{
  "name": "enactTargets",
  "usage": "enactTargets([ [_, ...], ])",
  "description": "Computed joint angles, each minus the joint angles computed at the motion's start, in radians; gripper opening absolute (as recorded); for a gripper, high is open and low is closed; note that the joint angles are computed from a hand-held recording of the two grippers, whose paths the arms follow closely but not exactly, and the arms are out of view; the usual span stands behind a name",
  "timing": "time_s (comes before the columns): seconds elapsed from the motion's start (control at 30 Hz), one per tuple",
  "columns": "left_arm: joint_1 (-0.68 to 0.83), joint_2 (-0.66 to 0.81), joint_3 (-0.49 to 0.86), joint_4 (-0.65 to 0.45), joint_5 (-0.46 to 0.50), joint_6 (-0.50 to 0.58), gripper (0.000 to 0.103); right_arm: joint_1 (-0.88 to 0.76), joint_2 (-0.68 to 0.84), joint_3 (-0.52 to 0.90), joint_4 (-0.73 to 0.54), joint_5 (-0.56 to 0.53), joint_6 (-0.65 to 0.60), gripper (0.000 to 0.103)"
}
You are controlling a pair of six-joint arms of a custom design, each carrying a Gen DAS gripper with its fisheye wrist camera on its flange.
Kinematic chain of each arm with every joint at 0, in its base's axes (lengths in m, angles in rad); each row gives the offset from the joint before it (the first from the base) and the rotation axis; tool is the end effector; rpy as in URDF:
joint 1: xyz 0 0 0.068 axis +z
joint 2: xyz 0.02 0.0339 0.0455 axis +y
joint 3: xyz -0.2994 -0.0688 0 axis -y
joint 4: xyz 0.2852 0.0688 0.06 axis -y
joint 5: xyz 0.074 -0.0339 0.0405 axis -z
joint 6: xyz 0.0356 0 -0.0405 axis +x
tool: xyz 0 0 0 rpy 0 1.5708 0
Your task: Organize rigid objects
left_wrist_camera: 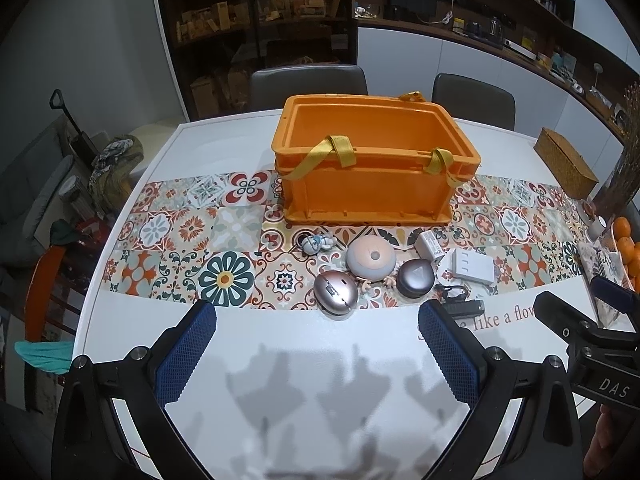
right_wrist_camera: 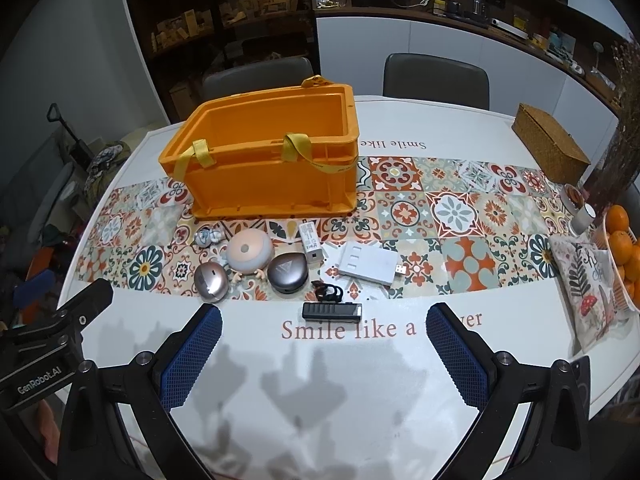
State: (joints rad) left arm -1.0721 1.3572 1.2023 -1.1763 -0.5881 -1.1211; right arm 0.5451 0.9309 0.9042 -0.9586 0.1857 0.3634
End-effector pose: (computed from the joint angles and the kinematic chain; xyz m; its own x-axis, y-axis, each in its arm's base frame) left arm 0.1475 -0.2296 0.3207 -0.8033 -0.0916 -0.5885 -0.1282 0.9915 0.0206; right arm 0.1643 0.0919 0.3152 -0.8162 -0.0864 -0.5712 -0.1414 0.9885 0.0526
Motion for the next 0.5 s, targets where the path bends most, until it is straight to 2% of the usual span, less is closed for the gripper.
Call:
enactTargets([
  [0.5, 0.003, -0.001, -0.001, 0.002, 0.003, 0.003, 0.103, 0.001, 0.003, 0.001, 0.000, -0.001, 0.002, 0.103],
])
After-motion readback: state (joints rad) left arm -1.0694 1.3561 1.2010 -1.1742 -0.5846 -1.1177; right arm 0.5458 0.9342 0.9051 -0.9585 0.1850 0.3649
